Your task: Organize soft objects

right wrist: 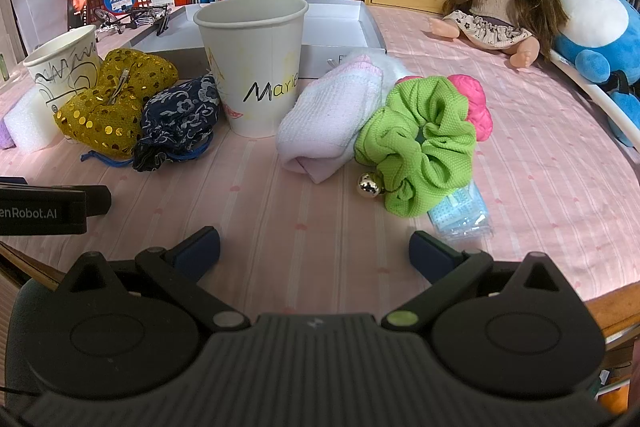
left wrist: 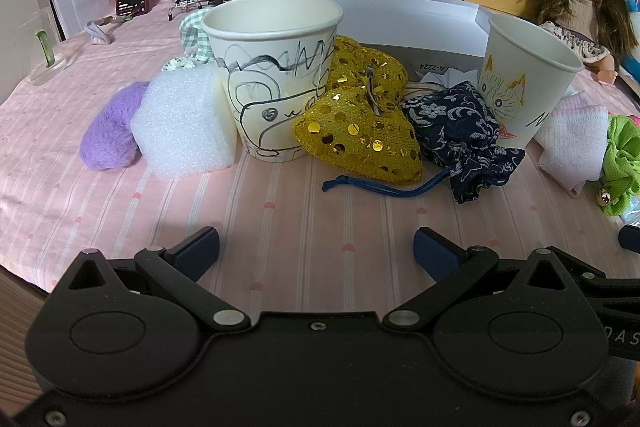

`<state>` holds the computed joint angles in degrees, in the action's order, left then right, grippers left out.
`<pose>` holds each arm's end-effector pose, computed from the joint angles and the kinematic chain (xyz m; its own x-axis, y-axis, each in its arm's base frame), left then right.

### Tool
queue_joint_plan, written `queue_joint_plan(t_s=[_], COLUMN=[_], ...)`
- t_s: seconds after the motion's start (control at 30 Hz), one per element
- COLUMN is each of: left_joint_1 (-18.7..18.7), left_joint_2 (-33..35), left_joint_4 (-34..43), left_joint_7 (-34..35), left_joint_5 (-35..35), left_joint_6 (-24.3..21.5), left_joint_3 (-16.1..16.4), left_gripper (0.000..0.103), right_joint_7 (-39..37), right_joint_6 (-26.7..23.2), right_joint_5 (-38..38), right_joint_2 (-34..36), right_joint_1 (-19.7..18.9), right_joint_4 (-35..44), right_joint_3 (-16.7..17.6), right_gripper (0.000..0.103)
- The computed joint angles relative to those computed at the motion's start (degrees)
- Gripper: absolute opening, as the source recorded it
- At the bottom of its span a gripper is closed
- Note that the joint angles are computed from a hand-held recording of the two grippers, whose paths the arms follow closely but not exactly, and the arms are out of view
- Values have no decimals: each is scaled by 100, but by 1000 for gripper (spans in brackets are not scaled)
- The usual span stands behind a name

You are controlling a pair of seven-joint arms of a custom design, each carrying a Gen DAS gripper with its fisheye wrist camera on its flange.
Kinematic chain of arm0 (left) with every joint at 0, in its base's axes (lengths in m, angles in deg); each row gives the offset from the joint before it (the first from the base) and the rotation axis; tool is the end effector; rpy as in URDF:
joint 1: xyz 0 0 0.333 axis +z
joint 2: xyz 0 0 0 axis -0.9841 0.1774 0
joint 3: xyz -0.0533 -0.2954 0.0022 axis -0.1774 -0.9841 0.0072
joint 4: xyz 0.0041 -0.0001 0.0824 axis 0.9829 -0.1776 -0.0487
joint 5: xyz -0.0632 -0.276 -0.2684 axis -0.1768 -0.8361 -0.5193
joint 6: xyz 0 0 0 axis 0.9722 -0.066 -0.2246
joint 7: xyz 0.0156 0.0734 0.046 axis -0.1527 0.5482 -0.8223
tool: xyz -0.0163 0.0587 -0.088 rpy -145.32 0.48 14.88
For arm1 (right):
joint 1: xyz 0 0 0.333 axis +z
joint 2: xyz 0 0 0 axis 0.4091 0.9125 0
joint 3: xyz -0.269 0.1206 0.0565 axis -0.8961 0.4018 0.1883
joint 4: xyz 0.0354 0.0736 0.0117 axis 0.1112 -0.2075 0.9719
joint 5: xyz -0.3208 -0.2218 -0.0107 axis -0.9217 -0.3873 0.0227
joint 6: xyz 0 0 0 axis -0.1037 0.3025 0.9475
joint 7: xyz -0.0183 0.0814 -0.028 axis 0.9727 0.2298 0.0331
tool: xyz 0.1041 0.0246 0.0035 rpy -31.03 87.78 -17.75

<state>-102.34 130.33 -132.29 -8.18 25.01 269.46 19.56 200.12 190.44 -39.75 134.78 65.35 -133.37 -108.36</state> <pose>0.6866 -0.1202 0.2427 0.0657 -0.9978 0.0087 -0.7541 -0.0553 -0.6545 0.6851 0.2823 0.2038 0.0641 -0.9979 0.0095 -0.6886 -0.0511 -0.7233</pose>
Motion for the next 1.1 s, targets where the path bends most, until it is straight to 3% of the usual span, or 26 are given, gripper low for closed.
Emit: queue_joint_plan(t_s=[1.1], left_joint_1=[-67], left_joint_2=[-12], left_joint_4=[7], left_joint_7=[-55], left_joint_5=[4], left_joint_6=[-36], left_joint_3=[58], left_gripper=[103], right_joint_7=[-29], right_joint_6=[78], right_joint_5=[103], right_joint_2=[-11], right_joint_1=[74], right_joint_4=[-69], right_joint_3=[-84], right_gripper=[103])
